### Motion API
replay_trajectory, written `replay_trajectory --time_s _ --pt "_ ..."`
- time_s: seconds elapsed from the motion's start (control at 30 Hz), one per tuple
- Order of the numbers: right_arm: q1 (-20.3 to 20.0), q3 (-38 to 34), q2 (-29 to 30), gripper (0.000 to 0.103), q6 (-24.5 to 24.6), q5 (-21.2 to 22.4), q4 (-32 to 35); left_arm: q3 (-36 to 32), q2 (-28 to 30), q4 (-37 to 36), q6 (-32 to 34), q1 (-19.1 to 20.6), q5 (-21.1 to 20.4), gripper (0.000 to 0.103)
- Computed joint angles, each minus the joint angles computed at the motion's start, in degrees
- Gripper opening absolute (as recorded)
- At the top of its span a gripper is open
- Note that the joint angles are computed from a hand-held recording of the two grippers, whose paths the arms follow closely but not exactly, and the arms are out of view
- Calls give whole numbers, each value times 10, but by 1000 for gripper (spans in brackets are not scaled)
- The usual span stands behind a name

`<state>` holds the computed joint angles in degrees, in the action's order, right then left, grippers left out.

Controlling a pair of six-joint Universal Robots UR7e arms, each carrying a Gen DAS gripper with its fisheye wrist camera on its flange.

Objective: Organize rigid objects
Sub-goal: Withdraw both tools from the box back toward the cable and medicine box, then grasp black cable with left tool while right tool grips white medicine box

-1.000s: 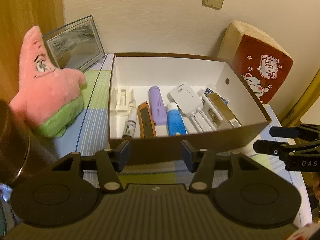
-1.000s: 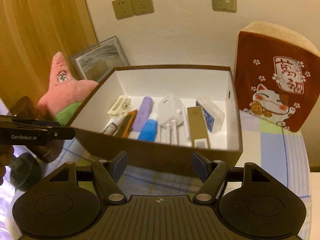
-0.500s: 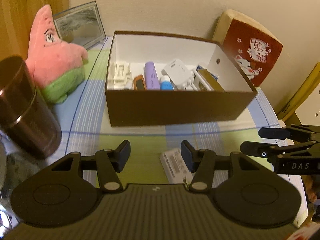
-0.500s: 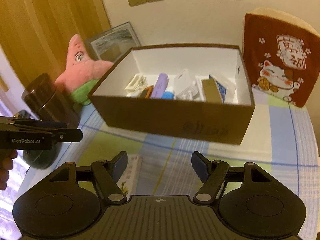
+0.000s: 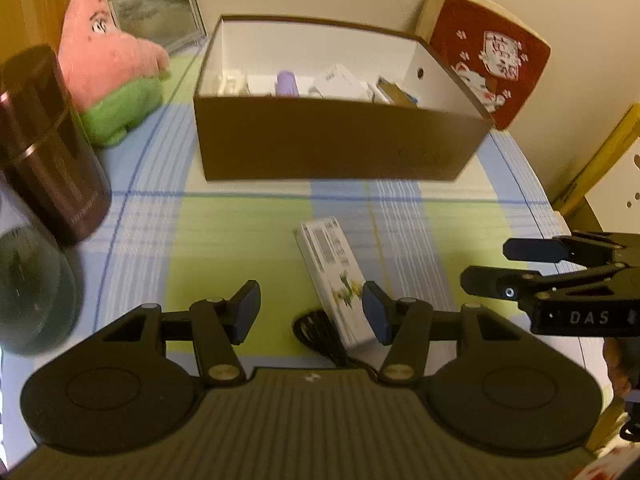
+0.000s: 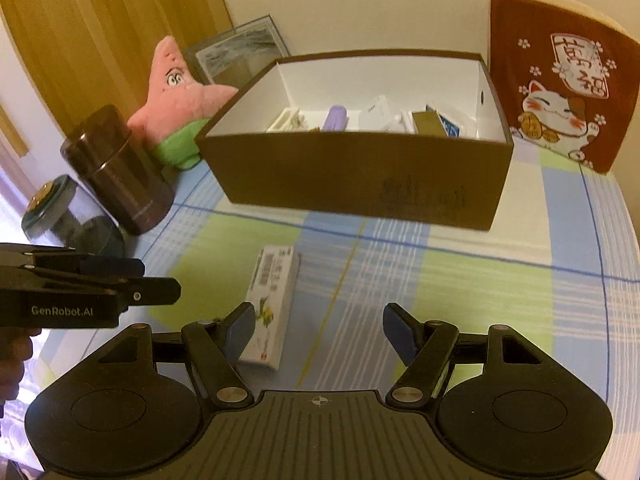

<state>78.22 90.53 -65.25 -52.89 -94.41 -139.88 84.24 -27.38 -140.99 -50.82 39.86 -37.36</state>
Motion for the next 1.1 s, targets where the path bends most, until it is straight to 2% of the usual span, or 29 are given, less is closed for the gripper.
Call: replay_trajectory --time_s 0.5,1.1 --pt "-22 44 -32 68 -22 -23 7 4 25 46 -76 -21 -28 52" --pt "-42 48 -26 68 -21 -64 -9 -46 79 87 -80 -12 -41 52"
